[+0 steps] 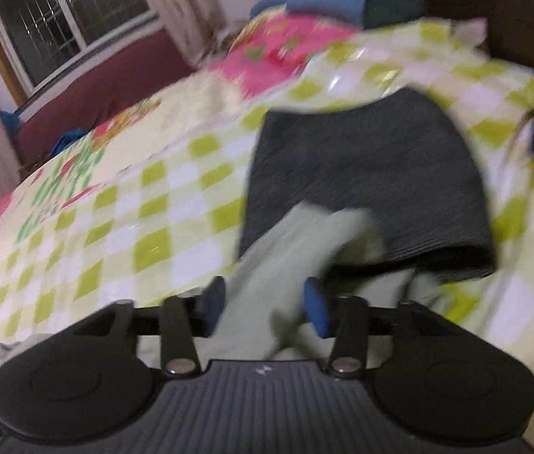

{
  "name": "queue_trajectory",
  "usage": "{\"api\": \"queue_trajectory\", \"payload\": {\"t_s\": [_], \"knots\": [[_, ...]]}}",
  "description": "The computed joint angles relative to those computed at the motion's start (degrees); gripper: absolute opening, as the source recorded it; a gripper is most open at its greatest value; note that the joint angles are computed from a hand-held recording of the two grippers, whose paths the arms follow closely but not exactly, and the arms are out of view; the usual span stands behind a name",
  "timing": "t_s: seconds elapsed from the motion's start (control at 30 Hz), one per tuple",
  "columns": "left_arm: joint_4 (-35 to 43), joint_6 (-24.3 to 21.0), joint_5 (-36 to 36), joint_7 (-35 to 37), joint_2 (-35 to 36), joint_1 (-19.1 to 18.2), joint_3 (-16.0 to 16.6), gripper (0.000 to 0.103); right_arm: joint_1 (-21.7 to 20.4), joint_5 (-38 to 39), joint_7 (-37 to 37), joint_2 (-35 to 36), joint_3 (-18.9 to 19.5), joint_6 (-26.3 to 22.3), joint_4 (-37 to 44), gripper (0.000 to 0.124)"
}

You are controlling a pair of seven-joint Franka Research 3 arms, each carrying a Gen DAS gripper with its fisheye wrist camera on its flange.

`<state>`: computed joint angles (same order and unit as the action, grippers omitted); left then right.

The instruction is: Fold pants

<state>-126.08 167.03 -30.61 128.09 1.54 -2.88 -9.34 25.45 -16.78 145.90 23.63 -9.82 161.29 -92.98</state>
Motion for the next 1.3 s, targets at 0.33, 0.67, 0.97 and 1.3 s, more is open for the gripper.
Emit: {"api": "queue_trajectory", "payload": {"t_s": [0.33, 0.67, 0.97, 1.3], "knots": [[0.22, 0.75, -17.36, 13.49, 0.17, 0.18, -0.90, 0.074, -1.25, 5.42, 1.19, 15.15, 1.44, -22.60, 25.08, 0.043], [-0.12, 1.48, -18.73, 14.40, 0.07, -0.49, -0.52, 0.075, -3.31, 7.67, 2.31, -1.33, 2.87, 4.44, -0.05, 0.005], [-1.12, 3.71, -12.23, 9.05, 0.35, -0.63, -0.82, 0.076, 4.61, 17.02, -13.09, -8.89, -3.44, 36.27, -17.50, 0.005], [-1.24, 4.76, -9.14, 6.57, 1.05, -0.03, -1.45, 0.083, 23.31, 4.74, 5.38, -8.40, -26.09, 14.86, -23.59, 0.015]]}}
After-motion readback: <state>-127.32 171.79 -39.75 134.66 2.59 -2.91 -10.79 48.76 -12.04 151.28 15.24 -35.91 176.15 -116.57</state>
